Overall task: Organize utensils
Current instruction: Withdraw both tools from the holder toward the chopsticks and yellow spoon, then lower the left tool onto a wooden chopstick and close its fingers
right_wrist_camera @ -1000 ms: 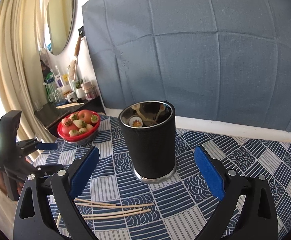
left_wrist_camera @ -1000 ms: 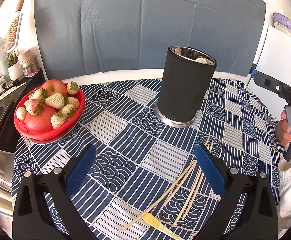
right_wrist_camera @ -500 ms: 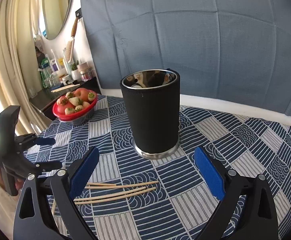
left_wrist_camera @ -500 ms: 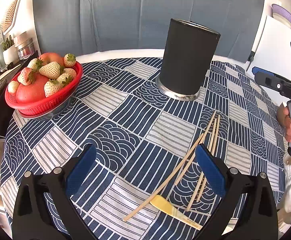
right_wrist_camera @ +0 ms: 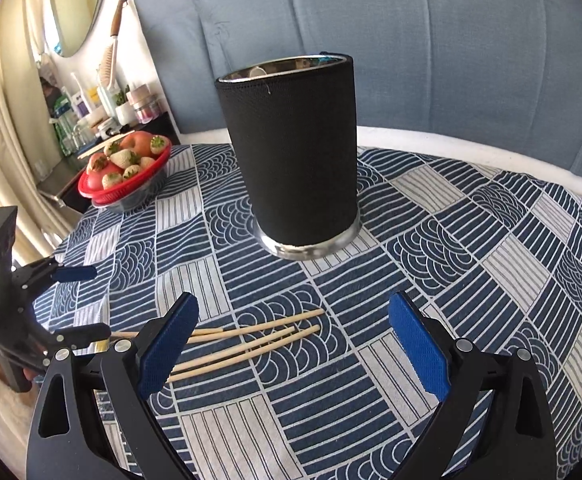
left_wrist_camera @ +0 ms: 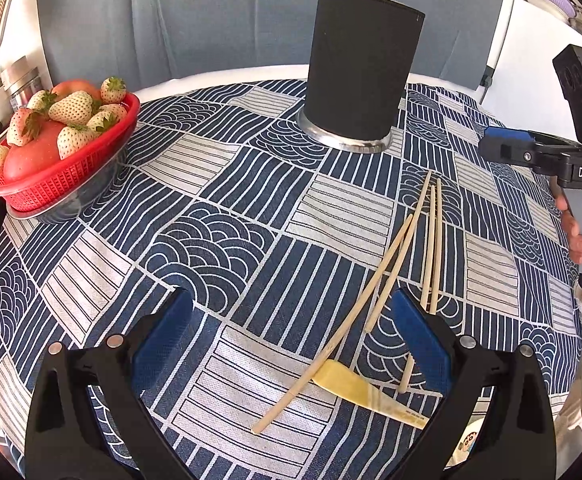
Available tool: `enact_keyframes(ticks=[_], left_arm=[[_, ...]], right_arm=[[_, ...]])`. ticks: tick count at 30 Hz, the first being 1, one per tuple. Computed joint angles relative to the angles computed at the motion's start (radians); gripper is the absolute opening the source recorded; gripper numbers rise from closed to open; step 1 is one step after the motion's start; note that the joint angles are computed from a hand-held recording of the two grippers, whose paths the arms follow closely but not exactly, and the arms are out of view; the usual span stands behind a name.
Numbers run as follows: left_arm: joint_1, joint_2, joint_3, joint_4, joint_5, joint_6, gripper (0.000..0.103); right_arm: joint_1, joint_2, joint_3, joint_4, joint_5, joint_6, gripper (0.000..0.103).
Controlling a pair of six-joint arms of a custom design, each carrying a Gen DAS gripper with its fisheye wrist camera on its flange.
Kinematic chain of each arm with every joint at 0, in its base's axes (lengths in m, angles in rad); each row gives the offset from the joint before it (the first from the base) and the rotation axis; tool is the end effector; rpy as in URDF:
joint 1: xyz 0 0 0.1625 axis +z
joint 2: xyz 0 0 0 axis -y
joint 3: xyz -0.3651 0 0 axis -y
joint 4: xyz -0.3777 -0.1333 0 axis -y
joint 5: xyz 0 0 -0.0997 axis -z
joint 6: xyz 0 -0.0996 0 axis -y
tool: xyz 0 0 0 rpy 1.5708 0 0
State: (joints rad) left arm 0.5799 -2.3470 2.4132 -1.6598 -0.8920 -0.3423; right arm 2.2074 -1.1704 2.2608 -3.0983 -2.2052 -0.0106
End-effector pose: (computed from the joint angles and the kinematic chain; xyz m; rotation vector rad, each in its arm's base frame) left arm -0.0788 -0.2858 0.3228 0.8062 2.4304 -0.5819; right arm 0.3220 -0.3106 0.1333 0.6363 -2.4833 0.7987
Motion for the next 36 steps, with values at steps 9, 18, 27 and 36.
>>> enact_keyframes(ticks=[9, 18, 27, 36], left_arm=[[0.028, 0.003, 0.005, -0.010, -0.030, 0.083, 0.097], [0.061, 0.035, -0.004, -0.048, -0.015, 0.159, 0.097], [0.096, 0.051, -0.004, -0.075, -0.066, 0.242, 0.097], [0.120, 0.134, -0.033, -0.070, -0.032, 0.245, 0.098]], right_arm=[[-0.018, 0.016, -0.022, 0.129, -0.046, 0.109, 0.092], [-0.032, 0.041, -0.047, 0.214, -0.067, 0.203, 0.091], [-0.040, 0.058, -0.056, 0.229, -0.057, 0.240, 0.091], [-0.045, 0.060, -0.053, 0.231, -0.022, 0.264, 0.090]])
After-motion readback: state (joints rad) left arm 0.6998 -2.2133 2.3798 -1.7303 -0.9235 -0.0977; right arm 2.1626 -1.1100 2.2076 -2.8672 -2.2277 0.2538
